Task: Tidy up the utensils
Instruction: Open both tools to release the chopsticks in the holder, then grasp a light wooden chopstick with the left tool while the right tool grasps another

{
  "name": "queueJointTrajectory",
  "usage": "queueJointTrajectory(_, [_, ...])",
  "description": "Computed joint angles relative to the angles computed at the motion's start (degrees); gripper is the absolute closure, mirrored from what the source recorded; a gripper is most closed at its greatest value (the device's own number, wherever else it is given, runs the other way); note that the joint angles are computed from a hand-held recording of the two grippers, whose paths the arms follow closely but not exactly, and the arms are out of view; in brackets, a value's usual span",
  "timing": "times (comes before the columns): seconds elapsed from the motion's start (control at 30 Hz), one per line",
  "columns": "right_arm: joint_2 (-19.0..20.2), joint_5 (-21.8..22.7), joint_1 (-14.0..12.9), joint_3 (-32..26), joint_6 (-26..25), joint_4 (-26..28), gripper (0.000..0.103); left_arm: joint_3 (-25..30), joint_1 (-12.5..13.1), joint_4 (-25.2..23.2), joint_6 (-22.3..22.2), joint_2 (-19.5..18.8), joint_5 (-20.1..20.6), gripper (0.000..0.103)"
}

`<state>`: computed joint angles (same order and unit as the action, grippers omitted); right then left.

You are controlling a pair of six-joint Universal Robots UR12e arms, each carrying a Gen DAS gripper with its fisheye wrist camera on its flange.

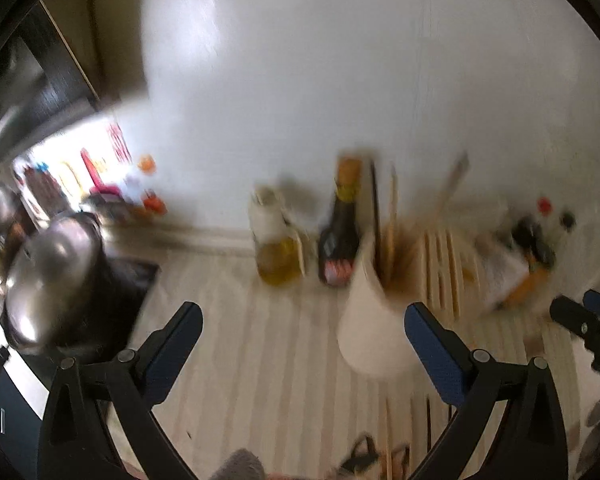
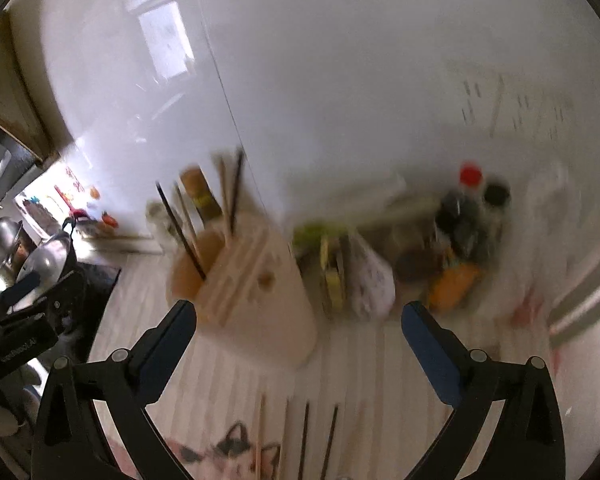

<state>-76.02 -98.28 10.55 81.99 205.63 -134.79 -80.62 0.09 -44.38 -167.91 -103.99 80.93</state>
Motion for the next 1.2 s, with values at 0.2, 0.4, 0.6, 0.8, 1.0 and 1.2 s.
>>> queueJointTrajectory(0.2, [-2.5, 3.2, -1.4, 7.4, 5.8, 6.2, 0.015, -4.9, -2.1, -8.6, 3.9, 1.0, 3.5, 0.002])
queueJointTrajectory(0.4, [-4.3, 11.3, -4.2, 14.5, 10.2, 8.2, 0.047, -6.3, -4.4, -21.4, 5.1, -0.9, 3.4, 0.037])
queueJointTrajectory(0.6, [-4.8, 12.5, -5.2, 17.1, 11.0, 8.4, 0.047, -6.6, -6.3, -27.6, 6.9, -3.0, 4.7, 0.072])
queueJointTrajectory(0.8, [-3.7, 13.7, -5.0, 17.1, 10.0, 9.2, 0.049, -7.5, -7.3, -24.2, 8.9, -2.9, 6.9, 0.098])
queueJointTrajectory(1.0, [0.3, 14.5, -4.0, 13.6, 6.9, 12.3, 0.074, -6.3, -5.9, -23.9, 8.0, -3.4, 9.2, 0.099])
queueJointTrajectory(1.2, [1.9, 12.8, -3.1, 12.0, 5.4, 16.7, 0.101, -5.7, -2.9, -25.6, 6.8, -3.3, 8.7, 0.099])
